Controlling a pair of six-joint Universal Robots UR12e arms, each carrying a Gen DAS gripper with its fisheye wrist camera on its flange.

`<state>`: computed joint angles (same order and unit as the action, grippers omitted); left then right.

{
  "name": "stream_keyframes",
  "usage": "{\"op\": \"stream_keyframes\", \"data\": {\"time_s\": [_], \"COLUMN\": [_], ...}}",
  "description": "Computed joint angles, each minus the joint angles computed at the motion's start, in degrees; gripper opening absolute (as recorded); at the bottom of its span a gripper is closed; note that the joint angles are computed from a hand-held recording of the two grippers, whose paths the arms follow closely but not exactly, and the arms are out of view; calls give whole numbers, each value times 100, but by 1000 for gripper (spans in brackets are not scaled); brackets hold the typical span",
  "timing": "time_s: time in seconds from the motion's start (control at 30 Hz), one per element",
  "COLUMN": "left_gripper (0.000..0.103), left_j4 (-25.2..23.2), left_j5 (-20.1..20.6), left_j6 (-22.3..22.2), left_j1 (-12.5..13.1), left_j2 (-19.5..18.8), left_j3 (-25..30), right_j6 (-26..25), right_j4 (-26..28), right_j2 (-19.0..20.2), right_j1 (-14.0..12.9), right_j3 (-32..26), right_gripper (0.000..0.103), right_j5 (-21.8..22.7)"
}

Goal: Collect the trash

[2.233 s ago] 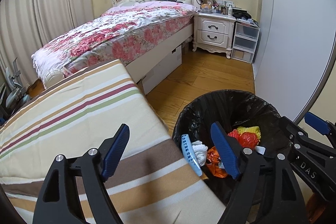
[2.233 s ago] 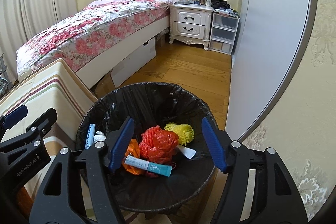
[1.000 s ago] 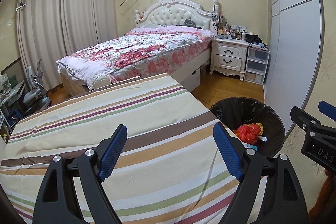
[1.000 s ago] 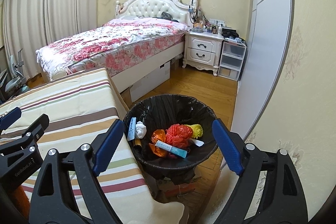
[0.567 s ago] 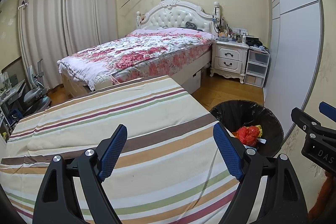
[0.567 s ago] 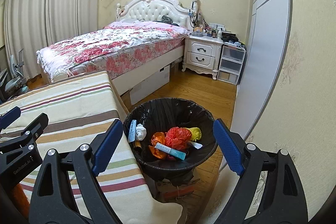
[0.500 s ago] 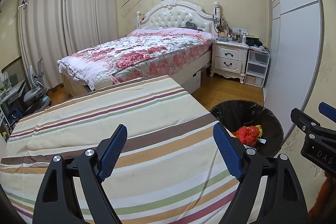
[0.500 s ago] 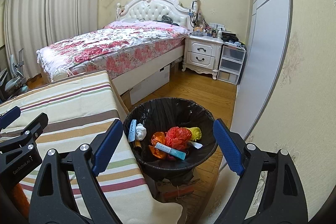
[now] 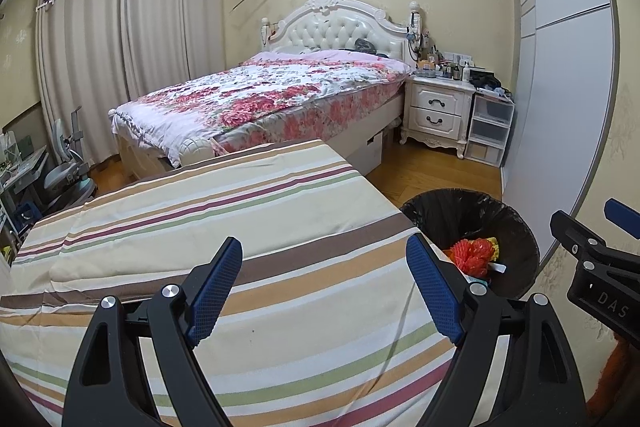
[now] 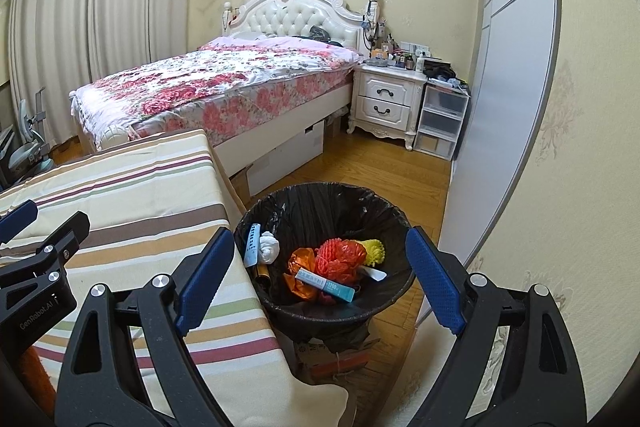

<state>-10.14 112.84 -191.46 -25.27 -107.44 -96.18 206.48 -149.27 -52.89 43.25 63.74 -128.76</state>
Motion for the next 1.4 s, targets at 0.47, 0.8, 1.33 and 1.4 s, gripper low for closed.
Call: {"op": "stream_keyframes", "data": {"time_s": [0.47,0.8,1.33,1.4], "left_gripper": [82,82,82,82], "left_j4": [-46,-55,-68,-64], "left_j5": [2,-7,-22,-18], "left_j6": [-57,-86,-94,-99], "left_j1": [-8,-5,-2,-4], "left_j2": [18,26,35,33], "left_j3": [-11,-24,-33,-38], "right_j6": [-8,-27,-33,-32], "right_j4": [-20,-38,-30,-31], "right_j2": [21,23,30,33], "right_j1": [-7,-5,-1,-2], "right_j3": [7,21,9,9], "right_gripper": [86,86,86,86], "right_j5": [15,14,15,20]}}
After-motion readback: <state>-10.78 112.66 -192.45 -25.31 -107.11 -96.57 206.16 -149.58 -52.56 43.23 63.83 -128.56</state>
